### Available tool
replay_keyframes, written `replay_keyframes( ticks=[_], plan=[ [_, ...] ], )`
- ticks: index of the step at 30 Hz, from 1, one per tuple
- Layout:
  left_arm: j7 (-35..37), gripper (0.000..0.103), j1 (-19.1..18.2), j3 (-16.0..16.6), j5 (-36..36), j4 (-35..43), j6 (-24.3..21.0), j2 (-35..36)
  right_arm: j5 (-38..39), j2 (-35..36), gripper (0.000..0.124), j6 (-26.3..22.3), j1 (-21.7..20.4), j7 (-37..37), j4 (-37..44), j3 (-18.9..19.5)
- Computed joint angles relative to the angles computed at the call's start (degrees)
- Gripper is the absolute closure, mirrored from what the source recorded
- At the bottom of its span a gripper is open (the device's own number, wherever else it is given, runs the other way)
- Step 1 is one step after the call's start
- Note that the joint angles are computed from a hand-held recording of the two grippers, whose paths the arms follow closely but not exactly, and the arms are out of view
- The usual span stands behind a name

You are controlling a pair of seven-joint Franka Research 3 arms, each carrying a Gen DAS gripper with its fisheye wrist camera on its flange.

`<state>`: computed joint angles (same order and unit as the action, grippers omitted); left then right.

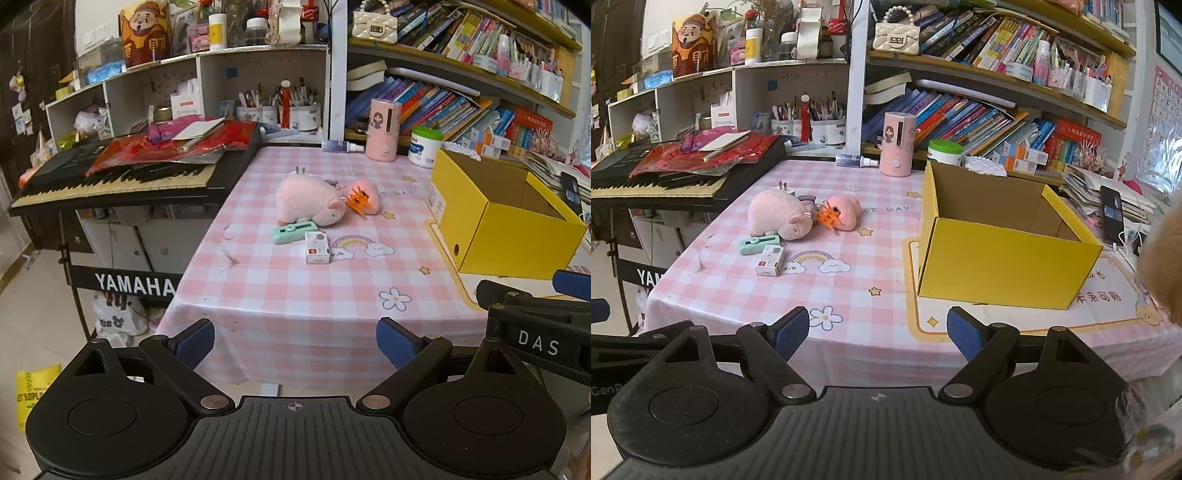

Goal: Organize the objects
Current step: 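Withdraw both grippers from the box back over the table, then reach the left gripper to the small white box while the right gripper reaches the pink plush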

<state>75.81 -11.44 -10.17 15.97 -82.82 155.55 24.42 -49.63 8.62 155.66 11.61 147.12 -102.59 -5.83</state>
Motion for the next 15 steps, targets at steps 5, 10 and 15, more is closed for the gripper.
replay_keyframes(
  ticks=[5,10,15],
  plan=[
    [-0.4,0.007,-0.5,0.3,0.1,1.8,-1.4,1.3,2.0,1.0,0.043,-0.4,-0.2,-1.7,0.8,0.0],
    [-0.6,0.007,-1.2,0.8,0.9,5.7,-3.8,4.0,4.4,3.0,0.043,0.6,-0.1,-3.9,2.5,-0.6],
    [-1.0,0.007,-2.3,1.5,1.6,12.4,-6.2,8.3,10.2,6.8,0.043,1.1,0.0,-8.8,6.5,-1.6]
  ],
)
